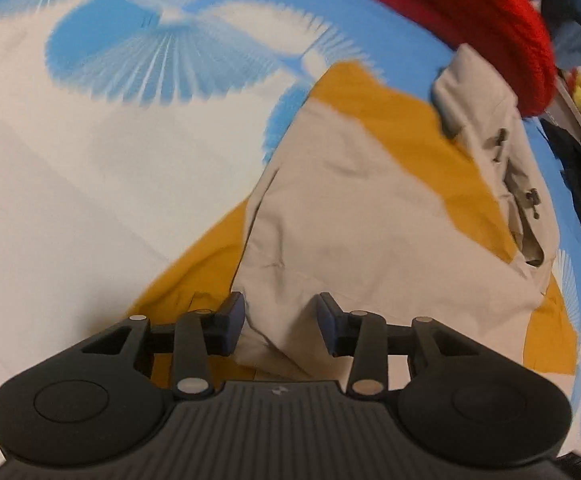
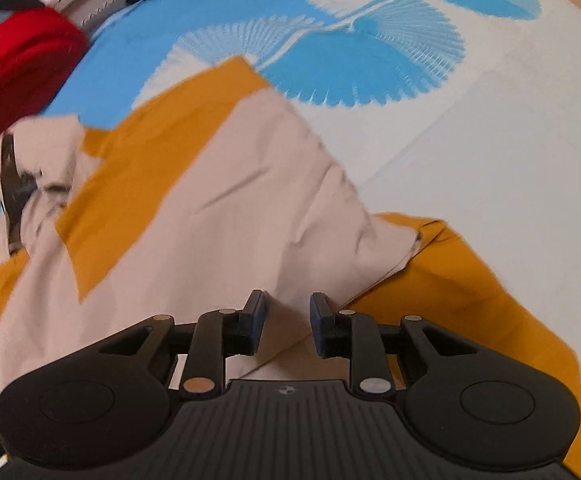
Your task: Fold large clothes
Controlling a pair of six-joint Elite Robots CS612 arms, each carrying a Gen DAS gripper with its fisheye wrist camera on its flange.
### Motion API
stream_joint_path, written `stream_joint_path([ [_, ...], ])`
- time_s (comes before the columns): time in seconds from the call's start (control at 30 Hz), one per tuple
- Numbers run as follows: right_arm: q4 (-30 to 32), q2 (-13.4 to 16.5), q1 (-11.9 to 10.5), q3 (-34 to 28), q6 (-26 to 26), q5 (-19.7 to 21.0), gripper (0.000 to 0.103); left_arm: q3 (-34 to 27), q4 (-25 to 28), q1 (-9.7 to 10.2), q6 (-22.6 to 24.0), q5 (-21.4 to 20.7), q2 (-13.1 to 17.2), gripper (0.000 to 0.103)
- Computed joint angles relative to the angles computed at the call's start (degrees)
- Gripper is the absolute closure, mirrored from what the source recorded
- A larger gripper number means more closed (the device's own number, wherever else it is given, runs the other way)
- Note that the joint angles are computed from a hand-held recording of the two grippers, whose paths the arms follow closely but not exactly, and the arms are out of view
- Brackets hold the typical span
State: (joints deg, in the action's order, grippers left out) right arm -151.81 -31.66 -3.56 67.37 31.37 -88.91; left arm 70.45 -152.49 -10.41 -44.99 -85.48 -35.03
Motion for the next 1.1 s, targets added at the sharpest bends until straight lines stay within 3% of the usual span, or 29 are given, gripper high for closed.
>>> stream_joint_path([
  [0.27,-18.57,-2.25,0.98,4.34,-13.62,-4.19,0.077,1.59,-10.18,-2.51,10.10,8.44,-1.42,0.056],
  [0.43,-21.57,-2.89,1.61,5.54,-21.08,-7.43,0.077,1.97,-13.99,-3.40,15.08,10.23,-1.71,0.053],
  [0.6,-20.80,-3.72,1.40,6.36,-22.09,-6.91,0.077,2.86,-17.81,-4.19,18.99,11.86,-2.09,0.042],
  [0.7,-20.89,-4.00,1.29,6.92,-22.90,-7.07,0.077,3.27,-20.63,-4.71,22.12,13.16,-1.99,0.040],
  [0.83,-20.66,-4.30,0.91,7.46,-22.58,-6.20,0.077,3.84,-27.17,-5.63,26.00,15.34,-1.46,0.024],
  [0.9,-20.72,-4.38,0.74,7.58,-22.53,-5.89,0.077,3.84,-30.37,-6.05,27.75,16.15,-1.01,0.020],
  [1.1,-20.64,-4.34,0.30,7.54,-21.83,-4.99,0.077,2.96,-33.80,-6.86,29.93,18.03,0.07,0.020],
])
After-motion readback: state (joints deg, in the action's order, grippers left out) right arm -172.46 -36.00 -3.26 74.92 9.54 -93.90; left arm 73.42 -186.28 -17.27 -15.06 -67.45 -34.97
